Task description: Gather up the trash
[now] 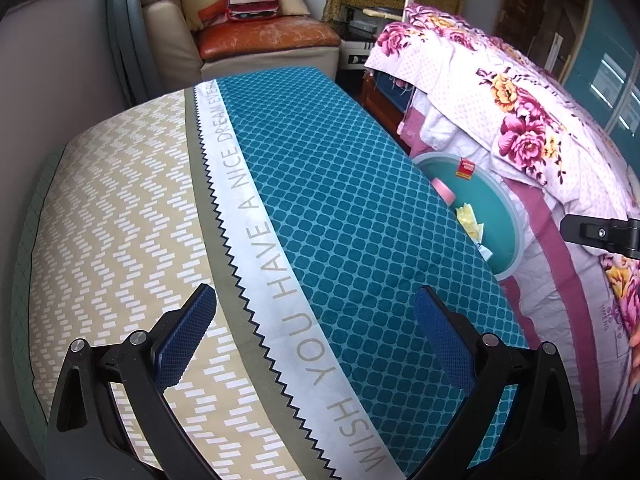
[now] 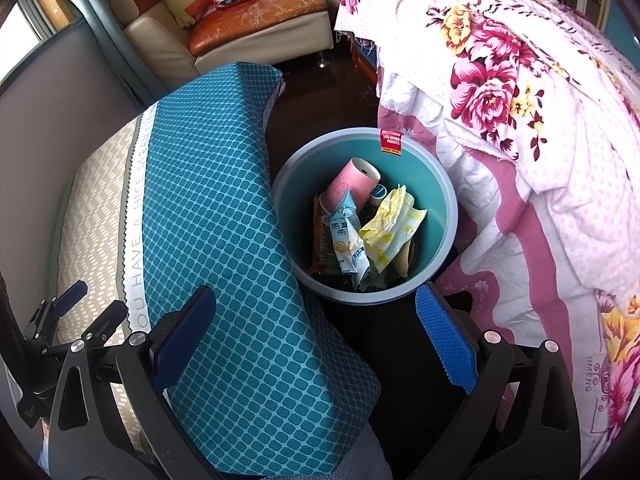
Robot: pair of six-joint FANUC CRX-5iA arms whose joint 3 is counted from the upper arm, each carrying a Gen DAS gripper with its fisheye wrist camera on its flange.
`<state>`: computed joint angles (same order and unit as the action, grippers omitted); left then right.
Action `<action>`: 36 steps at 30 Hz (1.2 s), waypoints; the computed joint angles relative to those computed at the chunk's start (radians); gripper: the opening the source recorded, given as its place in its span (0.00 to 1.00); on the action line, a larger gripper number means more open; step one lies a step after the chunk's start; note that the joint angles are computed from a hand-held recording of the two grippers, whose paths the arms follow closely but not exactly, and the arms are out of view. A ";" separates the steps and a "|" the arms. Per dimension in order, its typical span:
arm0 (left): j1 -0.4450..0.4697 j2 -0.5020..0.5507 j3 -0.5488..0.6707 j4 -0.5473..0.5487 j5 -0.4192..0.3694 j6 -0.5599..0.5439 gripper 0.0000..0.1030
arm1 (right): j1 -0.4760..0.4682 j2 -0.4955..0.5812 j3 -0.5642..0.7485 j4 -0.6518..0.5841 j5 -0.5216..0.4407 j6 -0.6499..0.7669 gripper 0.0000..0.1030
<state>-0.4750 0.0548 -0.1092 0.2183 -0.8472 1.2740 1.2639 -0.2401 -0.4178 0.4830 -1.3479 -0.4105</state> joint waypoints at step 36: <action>0.048 -0.028 -0.022 0.029 -0.014 -0.030 0.96 | 0.004 0.025 0.054 0.021 -0.040 0.033 0.93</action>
